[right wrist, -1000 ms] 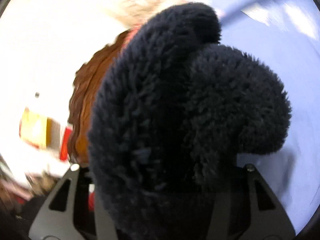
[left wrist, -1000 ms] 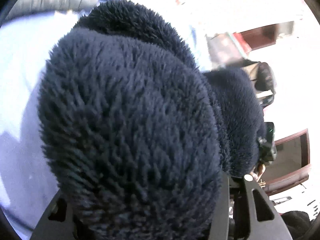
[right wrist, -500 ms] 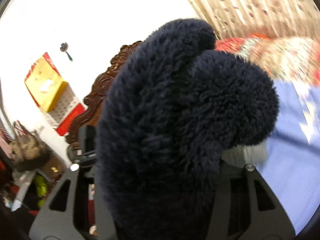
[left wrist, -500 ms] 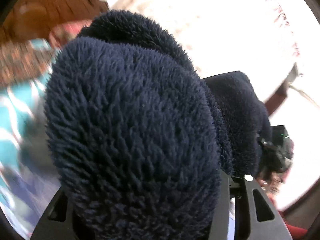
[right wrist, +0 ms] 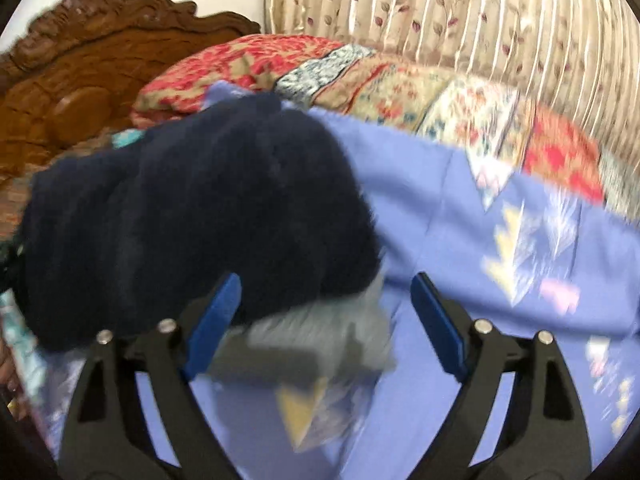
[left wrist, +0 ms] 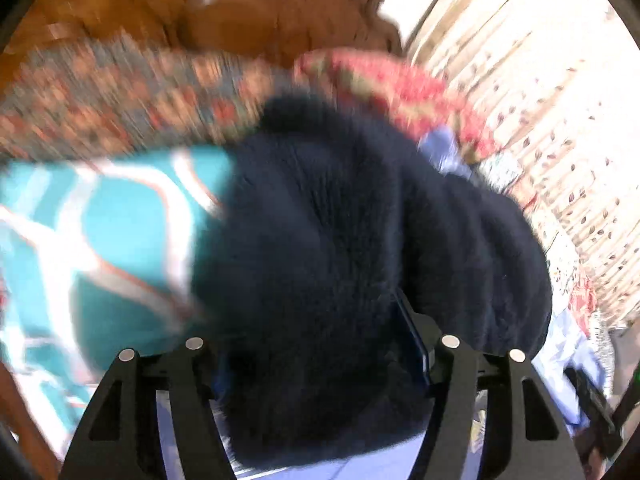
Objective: Fold large clothes
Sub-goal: 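Lower the fleece onto the folded clothes stack and open both grippers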
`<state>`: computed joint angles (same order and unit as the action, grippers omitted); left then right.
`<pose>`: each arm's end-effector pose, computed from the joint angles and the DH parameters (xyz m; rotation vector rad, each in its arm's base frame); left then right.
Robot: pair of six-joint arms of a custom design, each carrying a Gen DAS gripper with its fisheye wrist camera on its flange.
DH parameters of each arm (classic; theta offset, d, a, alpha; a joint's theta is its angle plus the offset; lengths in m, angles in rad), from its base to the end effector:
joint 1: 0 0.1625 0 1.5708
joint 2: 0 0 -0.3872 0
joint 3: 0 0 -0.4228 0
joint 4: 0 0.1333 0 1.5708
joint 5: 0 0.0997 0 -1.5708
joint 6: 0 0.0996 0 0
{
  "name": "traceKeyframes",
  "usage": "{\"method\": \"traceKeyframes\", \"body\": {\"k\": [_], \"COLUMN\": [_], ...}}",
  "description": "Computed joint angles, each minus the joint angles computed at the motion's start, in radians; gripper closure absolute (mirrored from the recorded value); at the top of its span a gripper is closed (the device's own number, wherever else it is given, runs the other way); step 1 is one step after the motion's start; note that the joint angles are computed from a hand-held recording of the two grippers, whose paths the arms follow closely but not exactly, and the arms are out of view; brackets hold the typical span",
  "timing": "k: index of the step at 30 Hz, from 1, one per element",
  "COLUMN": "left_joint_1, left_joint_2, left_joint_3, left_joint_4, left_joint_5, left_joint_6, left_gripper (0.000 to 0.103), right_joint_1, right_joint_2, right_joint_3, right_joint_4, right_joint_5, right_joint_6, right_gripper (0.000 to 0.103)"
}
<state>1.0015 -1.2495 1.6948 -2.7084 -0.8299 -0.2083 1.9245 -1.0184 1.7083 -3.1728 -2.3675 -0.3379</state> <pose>-0.1694 -0.6366 0.3548 0.1025 2.4793 -1.1820 0.2818 -0.5839 0.2592 0.3110 -2.1718 1.0611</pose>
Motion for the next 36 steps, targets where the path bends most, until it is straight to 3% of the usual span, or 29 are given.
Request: {"method": "traceKeyframes", "body": {"k": [2,5,8,11,17,20,23,28,36], "left_joint_1": [-0.082,-0.155,-0.237,-0.305,-0.470,-0.547,-0.589,-0.677,-0.757], "left_joint_2": [-0.041,-0.113,-0.228,-0.313,-0.476,-0.531,-0.560,-0.567,-0.573], "left_joint_3": [0.073,0.139,0.242,0.336,0.540,0.572,0.577,0.550,0.531], "left_joint_4": [-0.085,-0.039,0.126,0.274,0.643,0.857,0.992,1.285,1.358], "left_joint_5": [0.080,0.184,0.266,0.286,0.372,0.362,0.315,0.346,0.315], "left_joint_6": [0.007,0.005,-0.069,-0.186,-0.520,-0.685,-0.788,-0.993,-1.036], "left_gripper": [0.019,0.019,0.019,0.016,0.006,0.006,0.004,0.001,-0.003], "right_joint_1": [0.006,0.023,0.051,0.101,0.191,0.249,0.300,0.347,0.390], "right_joint_2": [-0.049,-0.164,-0.226,-0.282,-0.364,-0.390,-0.422,-0.504,-0.578], "right_joint_3": [0.088,0.273,0.377,0.480,0.608,0.658,0.700,0.752,0.787], "right_joint_4": [0.020,0.036,0.080,0.081,0.180,0.226,0.274,0.364,0.384], "right_joint_5": [0.049,0.108,0.106,0.082,0.014,-0.051,-0.097,-0.082,-0.064], "right_joint_6": [0.082,0.199,0.281,0.358,0.519,0.600,0.671,0.770,0.781], "right_gripper": [0.018,0.018,0.018,0.018,0.013,0.010,0.006,0.006,0.006]}}
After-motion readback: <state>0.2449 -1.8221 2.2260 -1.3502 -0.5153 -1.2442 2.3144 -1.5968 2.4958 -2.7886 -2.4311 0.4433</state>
